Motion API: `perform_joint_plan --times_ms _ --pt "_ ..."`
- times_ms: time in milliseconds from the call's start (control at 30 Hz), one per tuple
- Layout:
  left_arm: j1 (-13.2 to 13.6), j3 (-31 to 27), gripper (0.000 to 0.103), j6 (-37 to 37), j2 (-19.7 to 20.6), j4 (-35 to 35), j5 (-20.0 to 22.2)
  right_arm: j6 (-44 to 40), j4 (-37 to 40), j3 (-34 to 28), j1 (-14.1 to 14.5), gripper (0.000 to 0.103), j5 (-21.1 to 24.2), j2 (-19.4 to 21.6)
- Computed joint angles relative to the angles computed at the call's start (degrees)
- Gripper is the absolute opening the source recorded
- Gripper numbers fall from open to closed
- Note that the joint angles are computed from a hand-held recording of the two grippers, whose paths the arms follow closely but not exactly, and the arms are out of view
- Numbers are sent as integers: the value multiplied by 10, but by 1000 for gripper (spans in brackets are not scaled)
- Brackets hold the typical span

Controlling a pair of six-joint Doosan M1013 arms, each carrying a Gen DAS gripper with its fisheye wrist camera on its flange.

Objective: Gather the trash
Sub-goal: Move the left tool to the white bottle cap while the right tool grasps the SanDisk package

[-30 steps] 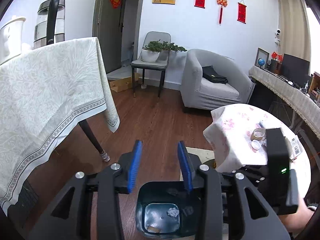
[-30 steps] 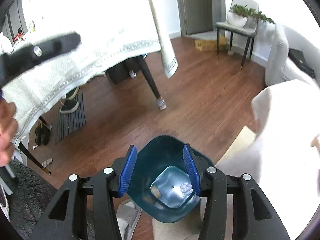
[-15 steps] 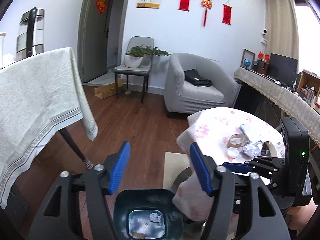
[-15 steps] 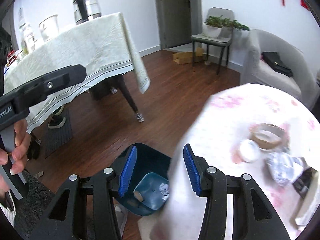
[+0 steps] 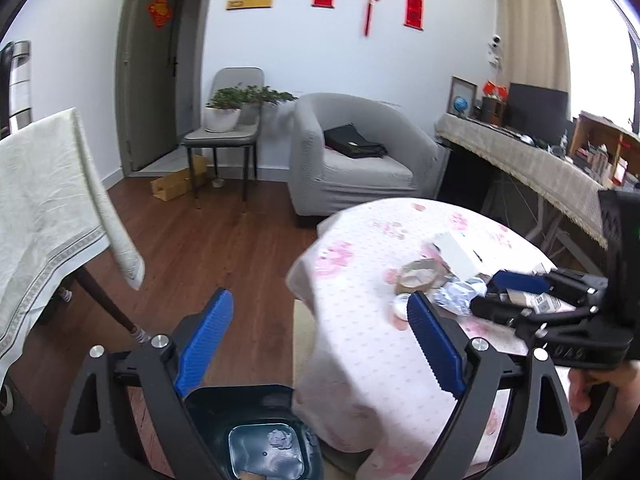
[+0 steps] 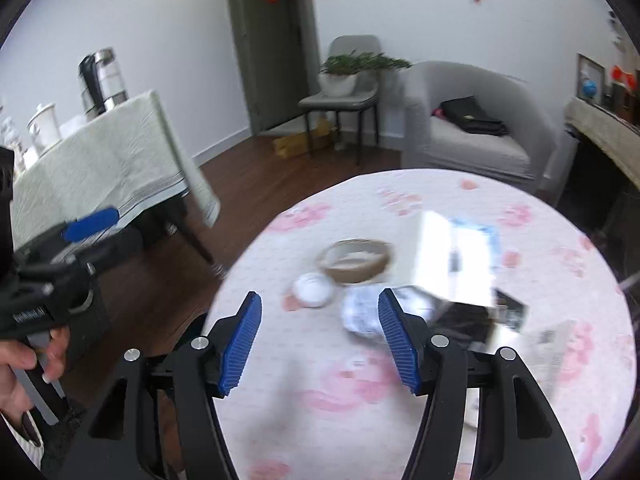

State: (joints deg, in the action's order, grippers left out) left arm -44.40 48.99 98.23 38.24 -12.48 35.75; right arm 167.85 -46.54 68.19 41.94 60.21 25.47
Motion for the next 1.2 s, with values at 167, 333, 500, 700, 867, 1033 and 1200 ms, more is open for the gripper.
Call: perform_joint_plan --times_ms 167,333,500,700,867,1033,1200 --pt "-13 -24 91 42 19 -14 27 50 -27 43 3 68 5 -30" --pt "-24 -62 87 71 49 -11 67 105 -47 83 4 69 10 -56" --pt "-32 -106 83 71 78 1 106 149 -59 119 2 69 8 -80" --pt "-38 -164 74 70 113 21 151 197 -64 154 -2 69 -6 -104" --pt "-41 -209 68 56 140 42 188 205 -62 165 -1 69 -6 -112" --pt "-45 -226 62 67 150 46 199 223 -62 179 -1 69 -2 -120" --pt "-49 -242 50 57 158 56 210 233 -57 192 -2 69 -11 -128"
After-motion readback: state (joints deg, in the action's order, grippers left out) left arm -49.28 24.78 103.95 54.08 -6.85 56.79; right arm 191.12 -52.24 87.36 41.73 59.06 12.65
